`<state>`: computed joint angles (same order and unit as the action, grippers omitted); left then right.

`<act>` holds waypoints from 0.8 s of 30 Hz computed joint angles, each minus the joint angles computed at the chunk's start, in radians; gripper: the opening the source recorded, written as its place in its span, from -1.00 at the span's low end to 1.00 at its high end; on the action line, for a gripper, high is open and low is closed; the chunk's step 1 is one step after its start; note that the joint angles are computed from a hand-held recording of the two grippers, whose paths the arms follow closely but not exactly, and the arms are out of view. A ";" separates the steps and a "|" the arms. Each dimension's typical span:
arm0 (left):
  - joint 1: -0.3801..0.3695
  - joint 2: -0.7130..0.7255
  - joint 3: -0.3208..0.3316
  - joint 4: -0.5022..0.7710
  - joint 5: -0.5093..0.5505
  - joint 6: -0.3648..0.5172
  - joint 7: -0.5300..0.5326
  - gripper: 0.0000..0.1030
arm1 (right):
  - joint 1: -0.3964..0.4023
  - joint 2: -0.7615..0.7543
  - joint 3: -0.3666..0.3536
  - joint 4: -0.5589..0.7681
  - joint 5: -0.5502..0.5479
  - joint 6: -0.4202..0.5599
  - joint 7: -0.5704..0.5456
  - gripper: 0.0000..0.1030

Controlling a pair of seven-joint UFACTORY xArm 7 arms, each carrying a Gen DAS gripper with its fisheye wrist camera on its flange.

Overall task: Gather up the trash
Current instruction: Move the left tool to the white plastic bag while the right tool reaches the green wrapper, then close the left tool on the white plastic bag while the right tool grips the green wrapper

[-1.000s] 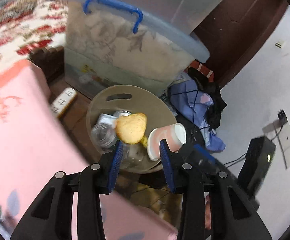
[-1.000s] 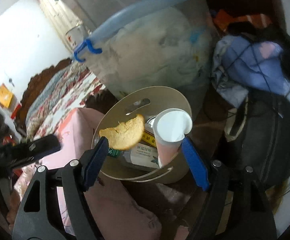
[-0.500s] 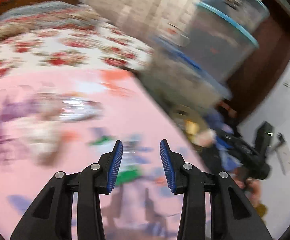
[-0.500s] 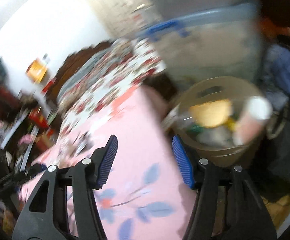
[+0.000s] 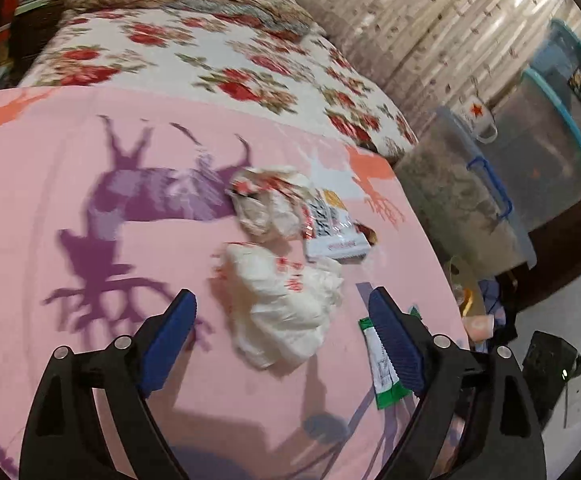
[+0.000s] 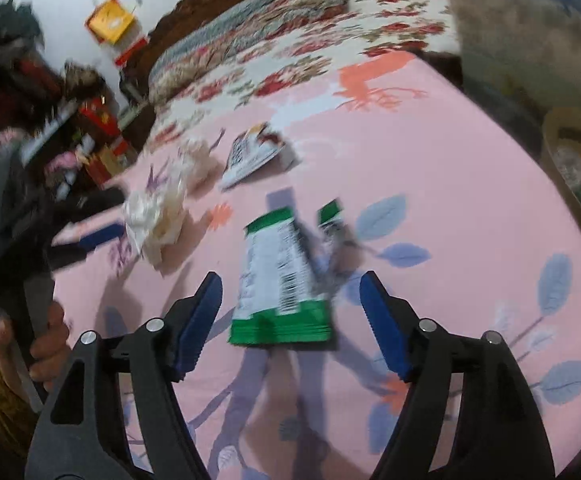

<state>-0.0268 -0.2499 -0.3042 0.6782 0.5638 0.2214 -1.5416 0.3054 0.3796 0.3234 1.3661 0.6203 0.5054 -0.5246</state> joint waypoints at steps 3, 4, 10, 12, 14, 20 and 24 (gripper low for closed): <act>0.001 0.091 -0.016 0.067 0.067 0.040 -0.014 0.62 | 0.062 0.001 -0.032 -0.011 -0.113 -0.030 0.059 0.42; -0.008 0.119 -0.006 0.080 0.074 0.046 -0.017 0.59 | 0.079 0.004 -0.042 -0.016 -0.155 -0.039 0.081 0.45; -0.052 0.072 0.046 0.005 0.170 -0.006 -0.100 -0.23 | 0.139 -0.047 -0.068 -0.136 -0.385 -0.212 0.150 0.26; -0.072 0.027 0.041 -0.029 0.139 0.016 -0.084 -0.26 | 0.111 -0.059 -0.037 -0.154 -0.371 -0.223 0.136 0.24; -0.083 -0.019 0.031 -0.072 0.103 0.005 -0.073 -0.27 | 0.088 -0.078 -0.011 -0.181 -0.350 -0.254 0.113 0.15; -0.130 -0.168 -0.039 -0.200 -0.028 -0.006 -0.016 -0.26 | 0.061 -0.154 0.033 -0.275 -0.272 -0.246 0.038 -0.20; -0.168 -0.246 -0.080 -0.258 -0.111 0.004 0.013 -0.26 | 0.048 -0.215 0.064 -0.345 -0.131 -0.253 -0.066 -0.25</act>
<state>-0.1944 -0.4958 -0.3842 0.4201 0.4525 0.2249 -1.5286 0.3534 0.1647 0.3875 1.0213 0.4897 0.2524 -0.5907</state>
